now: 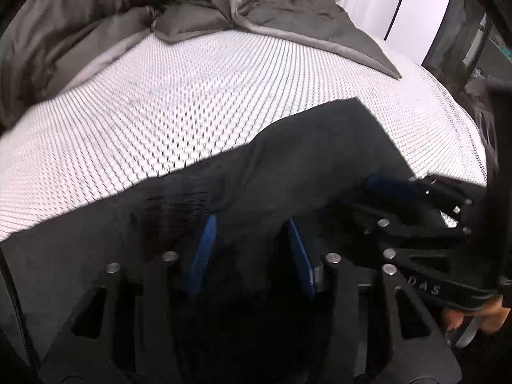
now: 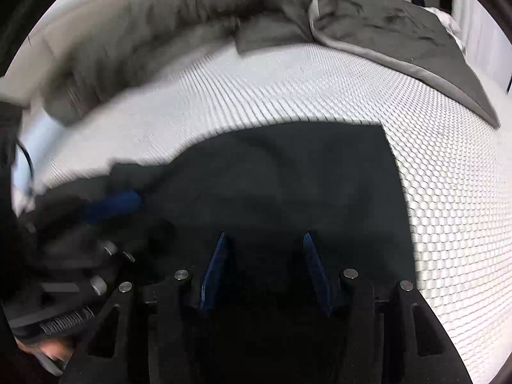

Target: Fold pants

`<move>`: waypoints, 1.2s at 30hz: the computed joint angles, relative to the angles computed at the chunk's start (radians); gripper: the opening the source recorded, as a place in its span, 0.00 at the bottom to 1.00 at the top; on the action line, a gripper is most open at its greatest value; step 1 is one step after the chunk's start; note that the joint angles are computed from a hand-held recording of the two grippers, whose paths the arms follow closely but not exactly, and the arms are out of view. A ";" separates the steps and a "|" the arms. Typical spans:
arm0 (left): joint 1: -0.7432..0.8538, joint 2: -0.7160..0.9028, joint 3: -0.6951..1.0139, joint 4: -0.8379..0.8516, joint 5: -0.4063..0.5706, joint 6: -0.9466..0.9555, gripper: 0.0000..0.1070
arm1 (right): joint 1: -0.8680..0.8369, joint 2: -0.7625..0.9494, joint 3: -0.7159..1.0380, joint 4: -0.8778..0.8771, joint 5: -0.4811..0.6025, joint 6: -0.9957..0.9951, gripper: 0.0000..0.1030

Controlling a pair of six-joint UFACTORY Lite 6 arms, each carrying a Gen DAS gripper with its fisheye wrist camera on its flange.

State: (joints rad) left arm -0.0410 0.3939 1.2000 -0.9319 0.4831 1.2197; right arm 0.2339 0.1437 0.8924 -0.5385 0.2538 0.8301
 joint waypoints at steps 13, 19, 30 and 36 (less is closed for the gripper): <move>0.367 -0.322 -0.202 -0.058 0.189 0.092 0.83 | 0.005 -0.492 -0.346 -0.297 0.105 0.283 0.83; 0.859 -0.305 -0.220 -0.135 0.410 0.288 0.96 | 0.060 -0.751 -0.476 -0.049 0.079 0.169 0.94; 1.184 0.334 0.303 -0.120 0.642 0.067 0.80 | 0.119 -1.008 -0.577 -0.022 0.205 0.143 0.94; 1.104 0.544 0.608 -0.167 0.589 -0.143 0.44 | 0.014 -1.109 -0.629 0.155 0.209 -0.098 0.94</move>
State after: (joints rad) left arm 1.0634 0.9380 1.8075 -1.0987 1.0716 1.0767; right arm 0.2478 -0.9653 0.2638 -0.3830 0.4633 0.7325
